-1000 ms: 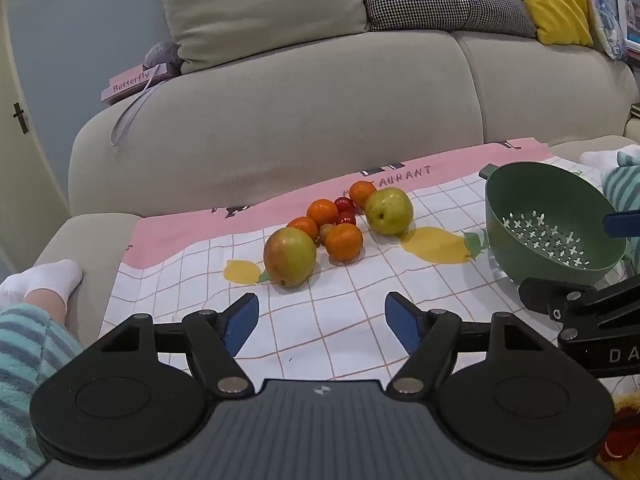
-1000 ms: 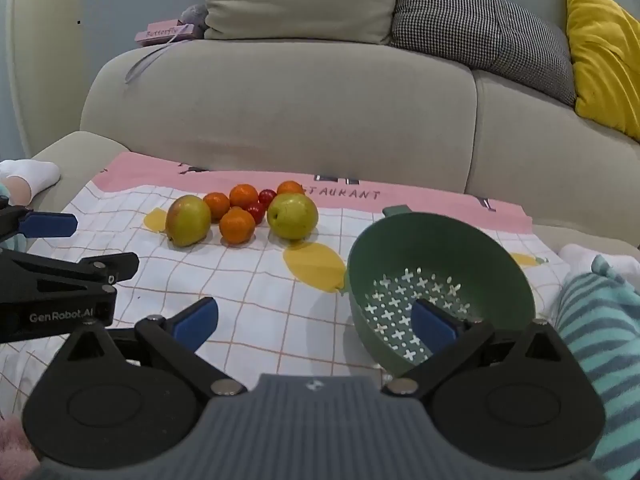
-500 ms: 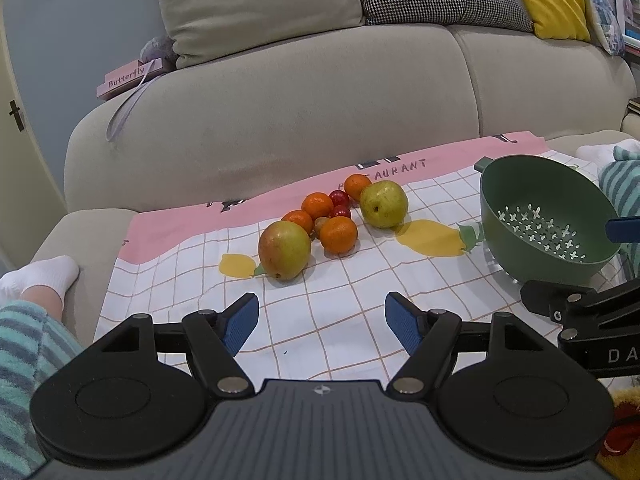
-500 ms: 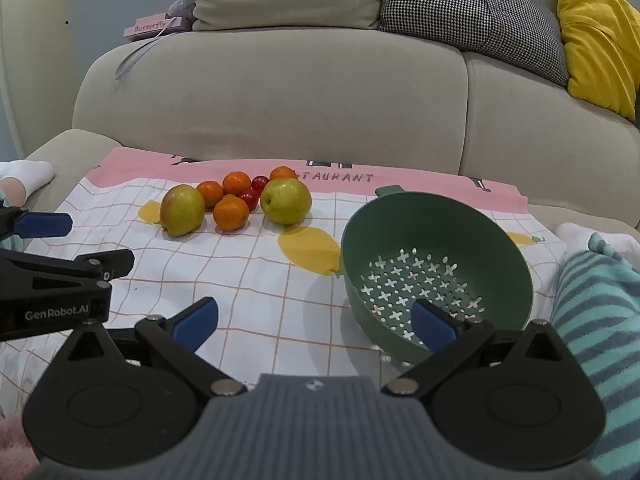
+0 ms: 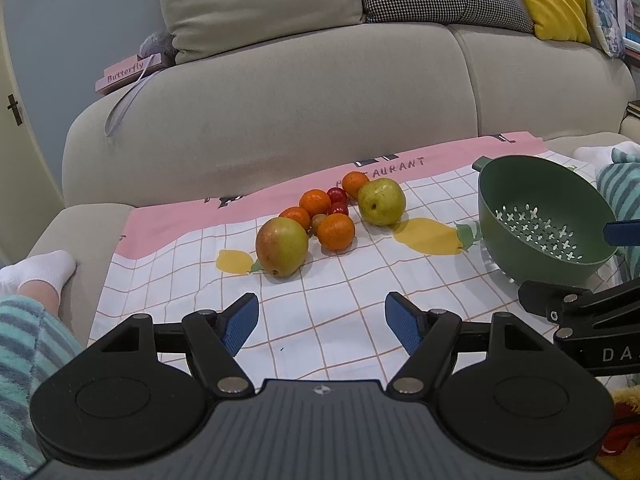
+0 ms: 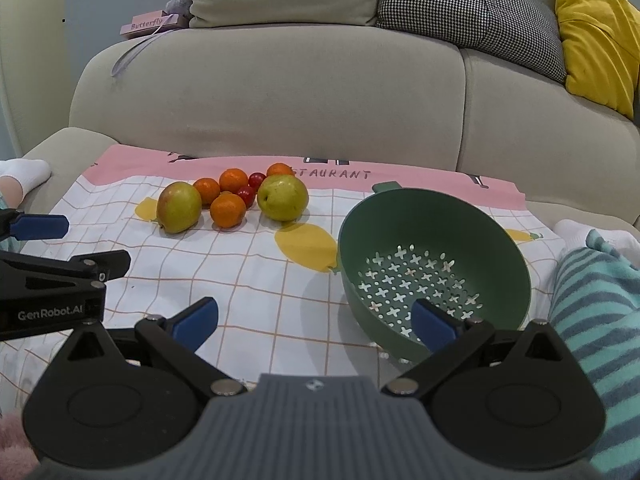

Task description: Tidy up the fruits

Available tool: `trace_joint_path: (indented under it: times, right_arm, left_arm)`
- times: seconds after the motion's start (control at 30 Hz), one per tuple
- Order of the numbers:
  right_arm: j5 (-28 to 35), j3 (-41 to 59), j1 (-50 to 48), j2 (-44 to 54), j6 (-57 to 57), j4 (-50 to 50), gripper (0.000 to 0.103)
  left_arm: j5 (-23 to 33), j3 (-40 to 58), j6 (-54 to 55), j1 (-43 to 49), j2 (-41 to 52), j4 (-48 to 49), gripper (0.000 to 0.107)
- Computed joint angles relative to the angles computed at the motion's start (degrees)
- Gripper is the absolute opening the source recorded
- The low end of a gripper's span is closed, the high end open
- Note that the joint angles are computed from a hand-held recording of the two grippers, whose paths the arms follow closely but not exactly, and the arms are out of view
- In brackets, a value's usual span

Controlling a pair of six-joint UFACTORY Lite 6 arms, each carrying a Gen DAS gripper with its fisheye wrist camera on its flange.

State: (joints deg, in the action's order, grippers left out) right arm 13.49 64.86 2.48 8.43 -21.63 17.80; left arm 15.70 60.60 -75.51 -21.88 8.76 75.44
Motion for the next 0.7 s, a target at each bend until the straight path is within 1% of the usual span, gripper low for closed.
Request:
trace_joint_path:
  times: [0.7]
  right_arm:
    - [0.39, 0.54, -0.03, 0.86, 2.40, -1.87, 0.099]
  left_arm:
    - [-0.22, 0.19, 0.75, -0.14, 0.39, -1.14, 0.085]
